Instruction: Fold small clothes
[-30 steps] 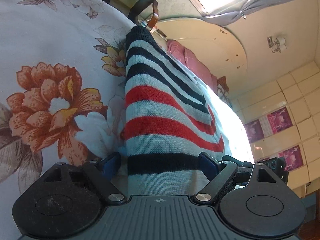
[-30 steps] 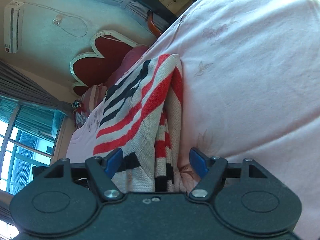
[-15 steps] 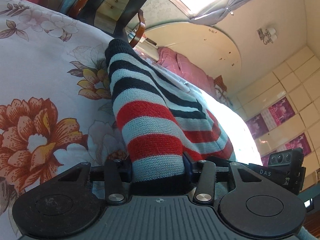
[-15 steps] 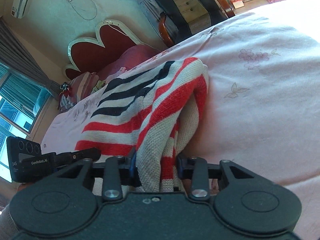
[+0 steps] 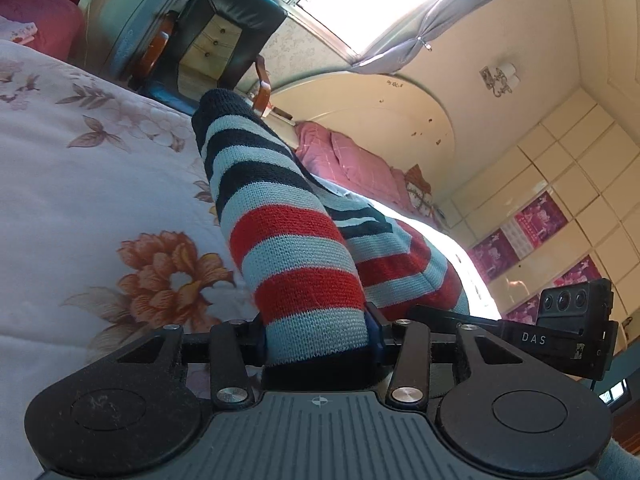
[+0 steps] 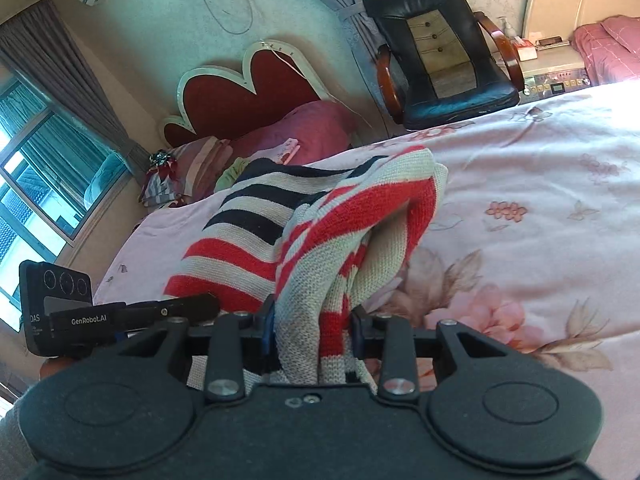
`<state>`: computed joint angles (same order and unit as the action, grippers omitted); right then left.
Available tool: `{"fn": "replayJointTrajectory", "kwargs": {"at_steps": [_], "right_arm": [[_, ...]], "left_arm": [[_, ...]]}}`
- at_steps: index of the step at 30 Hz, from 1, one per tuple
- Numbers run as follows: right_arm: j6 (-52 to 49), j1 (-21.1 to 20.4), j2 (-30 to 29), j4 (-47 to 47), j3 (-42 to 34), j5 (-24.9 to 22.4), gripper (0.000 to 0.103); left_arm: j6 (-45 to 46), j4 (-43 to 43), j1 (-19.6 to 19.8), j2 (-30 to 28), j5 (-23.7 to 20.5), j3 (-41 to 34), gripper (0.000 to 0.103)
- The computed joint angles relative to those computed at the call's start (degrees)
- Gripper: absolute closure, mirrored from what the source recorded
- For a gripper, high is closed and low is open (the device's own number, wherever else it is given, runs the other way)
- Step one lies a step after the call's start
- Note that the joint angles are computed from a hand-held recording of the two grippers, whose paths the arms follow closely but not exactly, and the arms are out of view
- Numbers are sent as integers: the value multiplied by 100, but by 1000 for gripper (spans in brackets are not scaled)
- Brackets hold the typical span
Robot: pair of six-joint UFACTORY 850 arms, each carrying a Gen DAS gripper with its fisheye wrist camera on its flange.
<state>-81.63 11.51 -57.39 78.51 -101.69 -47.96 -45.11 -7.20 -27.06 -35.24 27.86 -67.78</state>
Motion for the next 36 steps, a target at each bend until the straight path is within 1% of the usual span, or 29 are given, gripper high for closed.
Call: {"fn": "replayJointTrajectory", "kwargs": {"at_steps": [4,7,10,12,17,19,21,24,27,29,30,31,32,33,34,35,36], "right_arm": [[-438,369,339,573,670,243,69],[-704,597,462,949,1039,284,69],[-873,835,545,1251,1330,306,69],[-943,953,561,1378,1458,321,69],[-842,1139,453,1475,1529,458,70],[-805,1155,404,1532,1564,567,69],[-622,1108,293,1472,1492,623,69],[-523,1069,143,1519,1471,574,69],[-650,1049,64,1738,1491,491,69],[-615,1010,28,1780,1492,373,68],[-518,995,32,1708,1487,336,66],[-436,986,86,1640,1513,365,59],[-564,986,213,1748,1632,509,49],[-932,981,405,2087,1838,724,46],[-1349,959,575,2431,2008,829,48],[-1570,919,691,2559,2087,831,54],[-1729,892,779,2611,2123,811,57]], "left_arm": [[153,-32,86,614,104,896,58],[117,63,191,999,250,1522,58],[5,206,293,1267,407,2027,58],[-117,343,364,1344,471,2246,58],[-392,630,465,1148,627,2422,58],[-510,689,495,1007,782,2459,58],[-781,787,519,842,1026,2479,56],[-809,683,479,686,1239,2468,49],[-755,583,448,623,1379,2467,47],[-724,513,420,669,1345,2510,45],[-654,414,404,755,1258,2559,44],[-471,198,370,873,1178,2635,39],[-138,-186,317,1027,1117,2750,37],[253,-588,265,1175,1086,2855,36],[716,-1038,199,1309,1054,2924,36],[1183,-1461,127,1404,1055,2950,36],[1578,-1672,79,1478,1088,2951,36]]}}
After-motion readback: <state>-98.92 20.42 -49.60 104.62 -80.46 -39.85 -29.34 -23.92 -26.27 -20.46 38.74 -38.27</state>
